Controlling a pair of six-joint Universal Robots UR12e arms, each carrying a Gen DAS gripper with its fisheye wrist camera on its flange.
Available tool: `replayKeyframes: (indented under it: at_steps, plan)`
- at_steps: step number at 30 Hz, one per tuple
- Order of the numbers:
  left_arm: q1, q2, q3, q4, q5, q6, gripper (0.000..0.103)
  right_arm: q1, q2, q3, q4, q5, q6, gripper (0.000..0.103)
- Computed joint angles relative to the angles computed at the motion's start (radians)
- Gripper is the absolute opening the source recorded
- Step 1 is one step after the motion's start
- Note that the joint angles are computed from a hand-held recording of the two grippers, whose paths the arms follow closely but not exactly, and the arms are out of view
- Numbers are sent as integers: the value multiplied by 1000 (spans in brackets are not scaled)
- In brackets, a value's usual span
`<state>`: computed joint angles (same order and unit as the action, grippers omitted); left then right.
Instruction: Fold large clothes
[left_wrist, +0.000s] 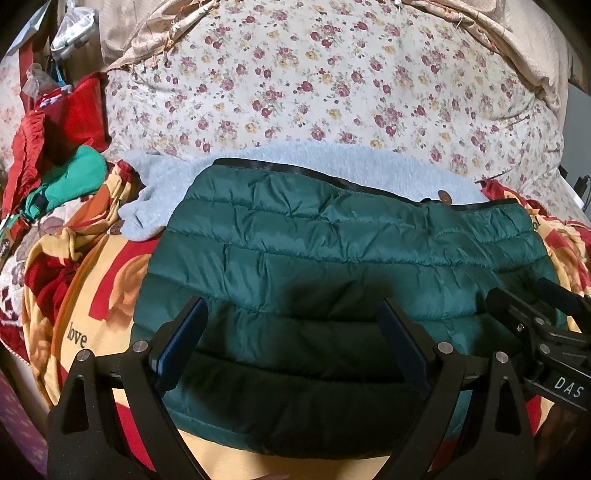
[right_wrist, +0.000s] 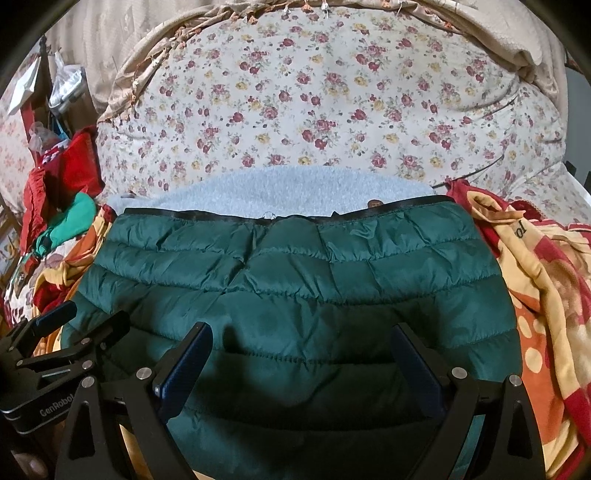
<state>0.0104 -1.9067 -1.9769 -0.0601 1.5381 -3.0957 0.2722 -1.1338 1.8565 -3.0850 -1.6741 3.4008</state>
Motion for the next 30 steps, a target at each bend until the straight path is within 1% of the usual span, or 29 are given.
replayKeyframes:
  at_steps: [9,30]
  plan:
    - [-5,-4,6,-11,0,-1,93,-6,2,-5,14,13,-4,95]
    - [-5,-7,7,-21,-6,-1,93,-3,8,-17,31,17,-9,95]
